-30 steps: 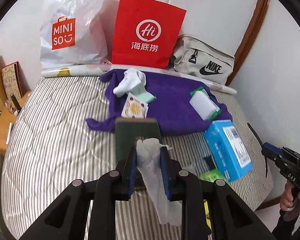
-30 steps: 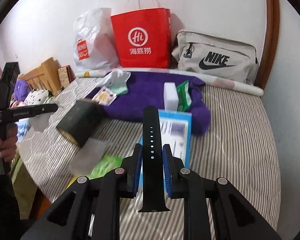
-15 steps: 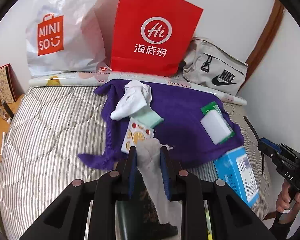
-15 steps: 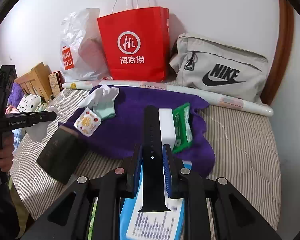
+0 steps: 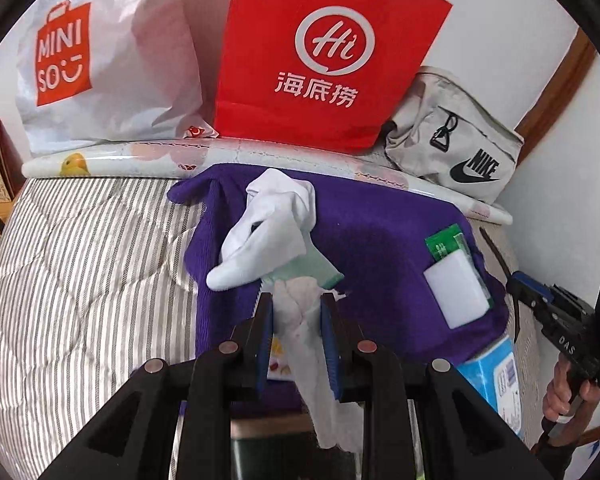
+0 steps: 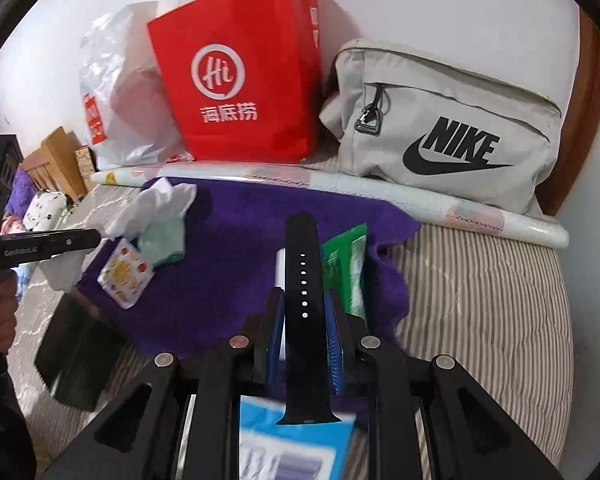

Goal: Organize soft objects
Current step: 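Carry the tissue onto the purple towel with the left tool while the right tool carries the strap, then open both tools on the purple towel and withdraw them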

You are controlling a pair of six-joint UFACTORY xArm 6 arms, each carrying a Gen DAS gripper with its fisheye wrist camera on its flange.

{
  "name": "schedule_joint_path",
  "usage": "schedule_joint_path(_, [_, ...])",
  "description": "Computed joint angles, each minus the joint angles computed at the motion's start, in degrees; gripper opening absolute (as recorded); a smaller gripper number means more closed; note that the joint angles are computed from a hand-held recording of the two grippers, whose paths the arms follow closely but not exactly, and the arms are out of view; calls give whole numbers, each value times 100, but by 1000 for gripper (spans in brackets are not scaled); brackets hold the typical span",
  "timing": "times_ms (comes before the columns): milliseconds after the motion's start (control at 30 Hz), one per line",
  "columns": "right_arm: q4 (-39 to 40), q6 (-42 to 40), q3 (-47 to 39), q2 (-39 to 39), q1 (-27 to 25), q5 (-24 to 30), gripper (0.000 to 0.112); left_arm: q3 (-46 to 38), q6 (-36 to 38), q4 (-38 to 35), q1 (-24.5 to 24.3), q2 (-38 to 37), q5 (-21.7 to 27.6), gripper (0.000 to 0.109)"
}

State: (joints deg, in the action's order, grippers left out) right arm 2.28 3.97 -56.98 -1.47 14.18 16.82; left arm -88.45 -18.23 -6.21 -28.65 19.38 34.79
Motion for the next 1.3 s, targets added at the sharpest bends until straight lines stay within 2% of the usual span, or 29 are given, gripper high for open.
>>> schedule_joint_path(333, [-34, 23, -784, 894, -151, 357, 21, -622, 576, -599, 37, 575, 348, 22])
schedule_joint_path(667, [180, -273, -757, 903, -137, 401, 21, -997, 544, -615, 55, 927, 582, 22])
schedule_joint_path(767, [380, -499, -755, 886, -125, 421, 22, -1084, 473, -493, 58, 985, 639, 26])
schedule_joint_path(833, [414, -549, -773, 884, -121, 458, 28, -1179, 354, -400, 64, 1033, 744, 30])
schedule_joint_path(900, [588, -701, -771, 859, -114, 491, 41, -1162, 305, -378, 71, 999, 762, 39])
schedule_joint_path(1033, [562, -647, -655, 693, -112, 491, 42, -839, 239, -273, 67, 710, 603, 46])
schedule_joint_path(1300, [272, -240, 48, -215, 16, 388, 45, -108, 106, -128, -22, -9, 355, 47])
